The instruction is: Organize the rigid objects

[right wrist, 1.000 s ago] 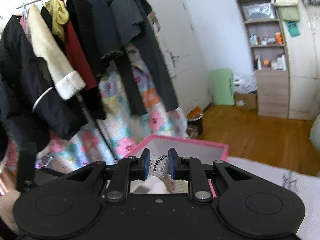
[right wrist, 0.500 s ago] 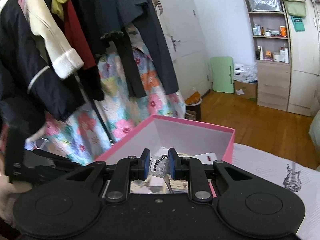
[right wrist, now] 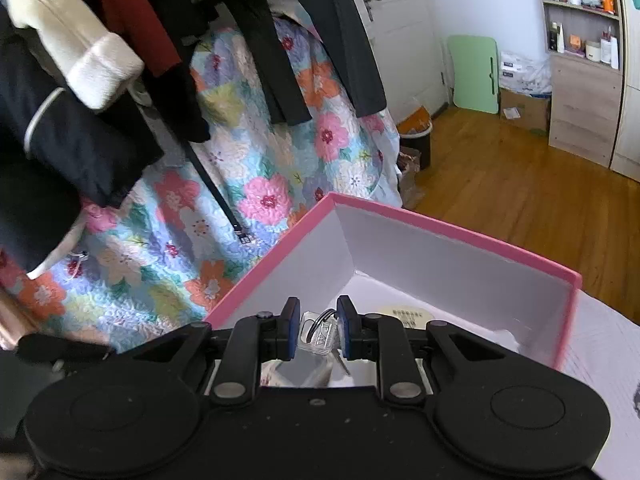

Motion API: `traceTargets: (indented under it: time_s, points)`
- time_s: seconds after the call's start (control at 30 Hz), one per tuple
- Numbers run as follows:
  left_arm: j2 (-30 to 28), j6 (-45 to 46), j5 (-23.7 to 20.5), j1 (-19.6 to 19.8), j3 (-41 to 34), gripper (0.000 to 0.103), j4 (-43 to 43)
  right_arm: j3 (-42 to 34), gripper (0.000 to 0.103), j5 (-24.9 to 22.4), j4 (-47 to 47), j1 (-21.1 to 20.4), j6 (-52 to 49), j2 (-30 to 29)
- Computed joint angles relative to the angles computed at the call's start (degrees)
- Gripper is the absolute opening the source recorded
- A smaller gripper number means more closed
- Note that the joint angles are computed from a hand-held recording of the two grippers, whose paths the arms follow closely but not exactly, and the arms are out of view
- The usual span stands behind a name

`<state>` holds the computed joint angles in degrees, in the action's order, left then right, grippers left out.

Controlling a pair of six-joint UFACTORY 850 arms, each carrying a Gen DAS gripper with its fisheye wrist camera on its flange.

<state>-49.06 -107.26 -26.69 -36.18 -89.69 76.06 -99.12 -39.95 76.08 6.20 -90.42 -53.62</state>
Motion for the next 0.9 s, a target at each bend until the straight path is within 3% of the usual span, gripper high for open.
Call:
traceTargets:
  time_s: [0.1,0.27,0.5,0.63,0.9]
  points:
    - [-0.2,1.8,0.3,0.1,-0.3,0.003,-0.8,-1.5,0.024,1.8,0.6,1.0,0.6,-1.2]
    - [-0.5,2.6,0.3,0.1,-0.7,0.004,-1.2,0.9,0.026,-1.2,5.8,0.1,-1.8,0.4]
    - [-0.1,0.4,1.1,0.4,0.2,0.004,1.0,14.1,0.028,-2.0,19.0,-3.2,-13.9,8.4]
    - [-0.7,1.8,-0.5,-0.2,-0.6,0.004,0.2,25.8,0.029,0.2,33.5,-4.5,-30.0,15.6]
    - [2.2,-6.1,0.4,-0.2,3.4,0.005,8.7,35.5,0.031,2.0,45.2,-5.2,-42.4,21.8]
